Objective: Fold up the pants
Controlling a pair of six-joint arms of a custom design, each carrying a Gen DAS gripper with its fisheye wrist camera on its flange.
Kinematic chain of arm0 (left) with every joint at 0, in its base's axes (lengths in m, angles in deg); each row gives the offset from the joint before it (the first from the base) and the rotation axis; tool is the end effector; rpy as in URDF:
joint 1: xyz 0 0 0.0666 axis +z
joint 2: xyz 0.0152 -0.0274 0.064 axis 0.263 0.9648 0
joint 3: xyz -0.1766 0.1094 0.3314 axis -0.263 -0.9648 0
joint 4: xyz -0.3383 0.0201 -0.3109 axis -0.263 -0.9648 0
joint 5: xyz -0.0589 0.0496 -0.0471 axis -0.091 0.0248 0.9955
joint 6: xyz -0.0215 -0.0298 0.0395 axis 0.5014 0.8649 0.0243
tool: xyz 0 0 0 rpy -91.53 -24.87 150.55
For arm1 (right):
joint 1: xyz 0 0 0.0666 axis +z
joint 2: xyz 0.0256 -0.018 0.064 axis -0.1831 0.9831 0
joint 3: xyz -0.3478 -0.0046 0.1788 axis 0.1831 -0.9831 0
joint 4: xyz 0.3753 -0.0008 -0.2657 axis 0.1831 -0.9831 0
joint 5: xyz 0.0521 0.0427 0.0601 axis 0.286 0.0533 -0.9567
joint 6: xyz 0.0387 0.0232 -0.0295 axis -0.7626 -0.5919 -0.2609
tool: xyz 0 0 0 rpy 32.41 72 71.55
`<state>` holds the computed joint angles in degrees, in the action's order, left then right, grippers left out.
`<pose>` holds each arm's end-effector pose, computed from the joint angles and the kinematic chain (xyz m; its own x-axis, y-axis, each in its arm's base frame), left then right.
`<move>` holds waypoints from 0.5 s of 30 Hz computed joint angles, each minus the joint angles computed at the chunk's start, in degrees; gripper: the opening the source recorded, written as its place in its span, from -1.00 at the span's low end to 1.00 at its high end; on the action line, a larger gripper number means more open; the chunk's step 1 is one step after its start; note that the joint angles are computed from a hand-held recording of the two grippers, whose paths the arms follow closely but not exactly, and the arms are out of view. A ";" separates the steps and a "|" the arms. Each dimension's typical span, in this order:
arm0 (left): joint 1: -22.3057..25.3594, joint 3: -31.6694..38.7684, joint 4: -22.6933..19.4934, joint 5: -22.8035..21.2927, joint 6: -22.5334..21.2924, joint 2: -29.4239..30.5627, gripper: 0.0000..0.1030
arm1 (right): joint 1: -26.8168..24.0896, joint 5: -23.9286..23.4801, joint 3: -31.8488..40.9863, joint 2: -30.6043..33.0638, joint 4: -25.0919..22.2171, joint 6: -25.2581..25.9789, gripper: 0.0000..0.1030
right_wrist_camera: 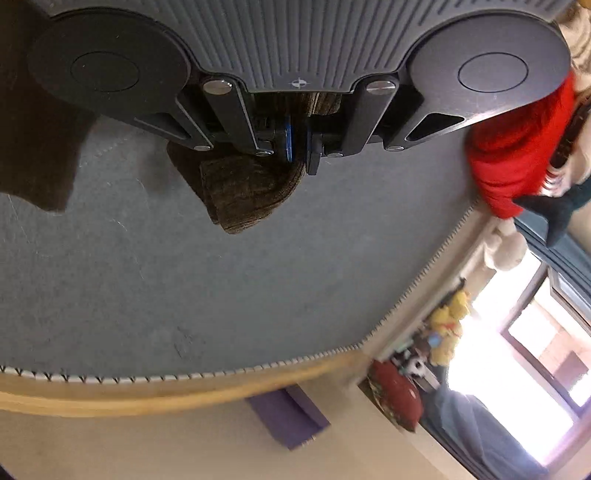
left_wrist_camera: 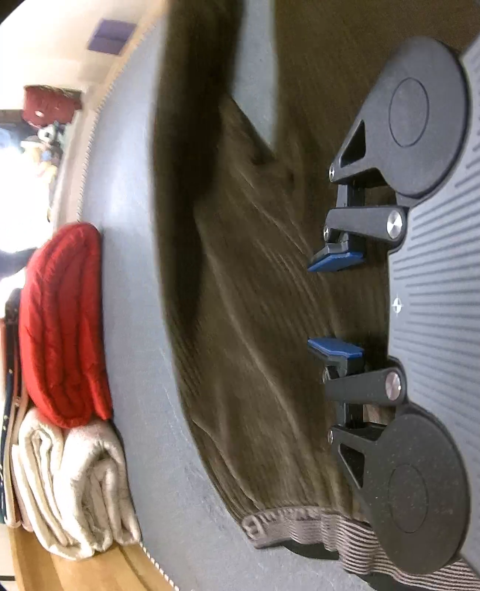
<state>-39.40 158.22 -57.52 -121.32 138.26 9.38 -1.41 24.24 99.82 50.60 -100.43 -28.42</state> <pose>0.2146 -0.2590 0.4865 -0.6204 -0.2963 -0.7262 -0.4589 0.8880 0.0297 0.4687 0.0764 0.5528 -0.5215 0.6438 -0.5600 0.2696 0.7470 0.6077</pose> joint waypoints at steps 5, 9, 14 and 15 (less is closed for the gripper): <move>3.21 7.17 11.52 -0.98 -19.96 4.88 0.05 | -1.77 -4.15 -1.71 -0.10 3.61 3.16 -0.87; 9.01 12.28 18.83 9.18 -33.72 11.66 0.33 | -3.25 -7.10 -0.84 0.85 4.40 3.69 -0.87; 14.13 19.66 10.34 18.68 -44.87 21.59 -0.62 | -3.34 -8.32 0.56 3.17 5.36 1.59 -0.87; 14.79 19.99 10.56 19.47 -45.71 21.32 -0.84 | -3.13 -8.29 1.09 3.81 5.53 1.41 -0.87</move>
